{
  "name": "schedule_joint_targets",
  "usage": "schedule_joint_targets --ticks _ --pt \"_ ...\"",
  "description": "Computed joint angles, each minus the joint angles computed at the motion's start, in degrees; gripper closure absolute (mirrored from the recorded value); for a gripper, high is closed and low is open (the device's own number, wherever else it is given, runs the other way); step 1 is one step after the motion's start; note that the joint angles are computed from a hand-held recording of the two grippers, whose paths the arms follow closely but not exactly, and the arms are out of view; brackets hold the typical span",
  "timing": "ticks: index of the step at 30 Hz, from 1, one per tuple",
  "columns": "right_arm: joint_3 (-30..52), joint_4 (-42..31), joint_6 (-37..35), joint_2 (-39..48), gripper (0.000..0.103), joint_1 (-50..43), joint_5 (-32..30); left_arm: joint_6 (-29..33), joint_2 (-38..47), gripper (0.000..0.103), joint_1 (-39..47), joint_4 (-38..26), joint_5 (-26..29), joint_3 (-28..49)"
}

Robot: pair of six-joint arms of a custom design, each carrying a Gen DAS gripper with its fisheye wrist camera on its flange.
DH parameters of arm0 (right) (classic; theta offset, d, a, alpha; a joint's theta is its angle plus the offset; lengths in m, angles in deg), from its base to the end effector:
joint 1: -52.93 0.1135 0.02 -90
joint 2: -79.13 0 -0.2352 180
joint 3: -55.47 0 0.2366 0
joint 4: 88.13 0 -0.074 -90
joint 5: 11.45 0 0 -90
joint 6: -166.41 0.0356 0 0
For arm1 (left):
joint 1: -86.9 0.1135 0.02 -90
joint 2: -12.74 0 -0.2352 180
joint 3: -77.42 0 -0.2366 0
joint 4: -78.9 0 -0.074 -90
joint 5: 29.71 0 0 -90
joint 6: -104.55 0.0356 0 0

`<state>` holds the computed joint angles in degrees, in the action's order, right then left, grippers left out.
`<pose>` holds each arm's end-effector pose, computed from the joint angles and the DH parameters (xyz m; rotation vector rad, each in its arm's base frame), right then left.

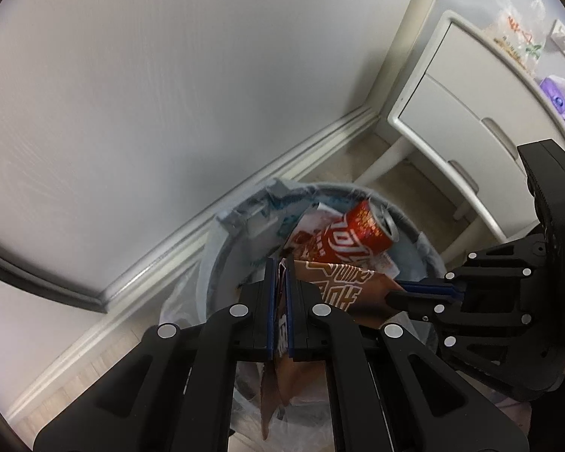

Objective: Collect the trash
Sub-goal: 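Lower the brown package into the bin and open both grippers, then move both grippers back toward the red flyer on the nightstand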

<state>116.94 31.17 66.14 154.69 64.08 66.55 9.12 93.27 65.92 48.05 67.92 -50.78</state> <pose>0.2138 0.0497 0.1787 -0.5715 2.8055 0.3038 0.2262 -0.0918 0.1375 0.4038 2.6042 -0.3347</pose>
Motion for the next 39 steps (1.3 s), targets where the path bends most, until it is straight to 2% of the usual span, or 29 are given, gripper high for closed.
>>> schedule_joint_targets --ticks 9,10,11,12,13,14,15,16,17,18,19,21,22,23,28,30,39 --pt "-1.2 1.9 0.0 3.0 0.095 0.2 2.2 -0.9 4.5 0.099 -1.7 1.0 -1.5 0.5" --pt "-1.7 2.5 0.2 2.7 0.095 0.3 2.6 -1.0 4.7 0.085 -1.9 1.1 -2.0 0.6" --pt "-2.2 3.1 0.3 2.3 0.095 0.2 2.7 -1.3 4.7 0.076 -2.1 1.2 -2.7 0.6" --pt "-2.5 3.5 0.3 1.7 0.095 0.2 2.9 -1.4 4.8 0.059 -2.4 1.4 -3.1 0.5" --pt "-2.7 4.2 0.7 1.6 0.095 0.6 3.3 -1.5 4.6 0.052 -2.8 1.6 -3.7 0.4" --pt "-3.0 4.8 0.5 1.3 0.091 0.7 3.6 -1.4 4.6 0.049 -3.0 1.9 -3.8 0.4" --pt "-3.1 5.2 0.2 1.2 0.077 0.3 3.5 -1.3 4.4 0.042 -3.2 2.0 -4.0 0.3" --pt "-3.1 5.3 0.3 0.7 0.066 0.1 3.2 -1.4 4.3 0.034 -3.4 2.1 -4.2 0.2" --pt "-3.0 5.0 0.3 0.2 0.048 -0.2 2.9 -1.4 4.2 0.031 -3.9 2.2 -4.7 0.2" --pt "-3.2 5.3 0.4 -0.3 0.039 -0.4 2.8 -1.5 4.3 0.025 -4.2 2.3 -5.1 0.1" --pt "-3.1 5.4 0.1 -0.6 0.037 -0.7 2.8 -1.4 4.2 0.02 -4.8 2.2 -5.8 0.1" --pt "-3.1 5.4 0.3 -1.3 0.023 -0.2 3.6 -1.3 4.2 0.014 -5.3 2.3 -6.5 0.1" --pt "-3.2 5.3 0.2 -1.6 0.019 0.2 4.5 -1.4 4.1 0.009 -5.3 2.4 -6.5 0.1" --pt "-3.4 5.4 0.0 -2.0 0.013 0.3 4.9 -1.6 4.0 0.007 -5.3 2.4 -6.9 0.0" --pt "-4.1 6.1 0.3 -4.4 0.013 1.1 6.4 -2.0 3.4 0.006 -5.1 2.5 -7.5 -0.1" --pt "-4.1 6.4 0.6 -4.6 0.007 1.5 7.5 -2.2 3.1 0.006 -5.4 2.6 -8.1 -0.2" --pt "-1.6 4.5 2.0 -6.8 0.007 -0.1 9.0 -3.3 -2.6 0.006 -6.3 0.0 -10.8 -1.2"
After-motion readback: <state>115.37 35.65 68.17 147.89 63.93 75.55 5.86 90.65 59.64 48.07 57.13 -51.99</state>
